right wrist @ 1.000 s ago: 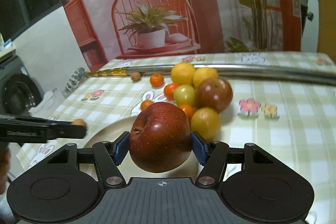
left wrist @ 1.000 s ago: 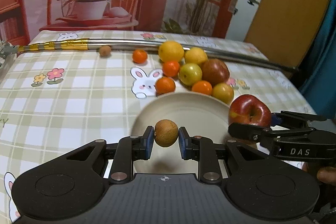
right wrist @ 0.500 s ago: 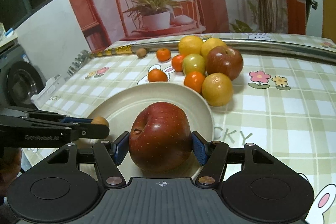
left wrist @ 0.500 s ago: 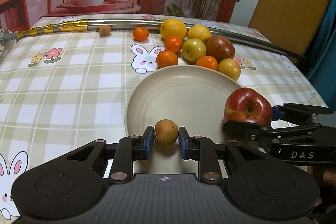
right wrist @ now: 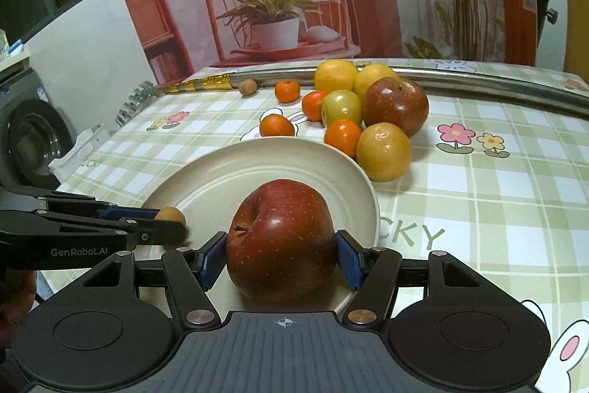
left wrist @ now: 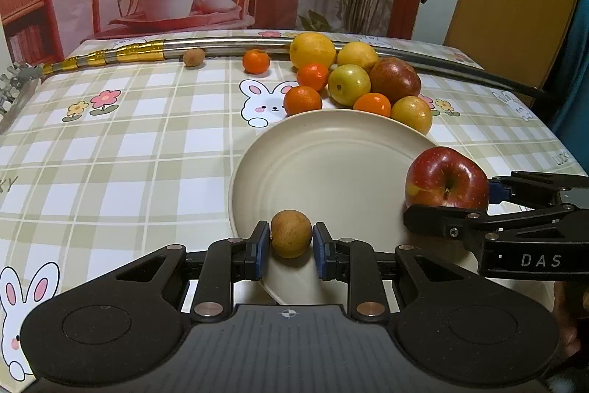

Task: Organize fruits
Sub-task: 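Carry the brown fruit and red apple onto the cream plate with both tools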

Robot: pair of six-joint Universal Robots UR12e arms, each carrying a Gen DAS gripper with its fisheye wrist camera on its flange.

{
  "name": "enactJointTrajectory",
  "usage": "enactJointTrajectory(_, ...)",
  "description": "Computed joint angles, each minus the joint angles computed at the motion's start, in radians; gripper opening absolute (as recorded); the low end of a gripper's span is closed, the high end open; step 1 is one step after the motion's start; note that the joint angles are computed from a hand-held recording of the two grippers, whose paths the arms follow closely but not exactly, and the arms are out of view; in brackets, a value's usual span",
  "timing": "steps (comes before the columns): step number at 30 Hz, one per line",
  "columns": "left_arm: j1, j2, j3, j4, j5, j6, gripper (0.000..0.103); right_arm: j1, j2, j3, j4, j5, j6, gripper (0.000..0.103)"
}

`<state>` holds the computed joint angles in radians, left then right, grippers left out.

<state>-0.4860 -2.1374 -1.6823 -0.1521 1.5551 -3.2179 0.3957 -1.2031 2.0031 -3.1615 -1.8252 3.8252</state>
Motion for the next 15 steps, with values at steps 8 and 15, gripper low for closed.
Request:
enactJointTrajectory(8, 0.001, 0.003, -0.006, 0.008, -0.006, 0.001, 0.033, 0.004, 0.001, 0.002, -0.010, -0.027, 0.000, 0.064)
enactJointTrajectory(15, -0.001, 0.004, -0.011, 0.021, -0.014, 0.005, 0.039, 0.019, 0.006, -0.005, -0.009, -0.079, -0.039, 0.068)
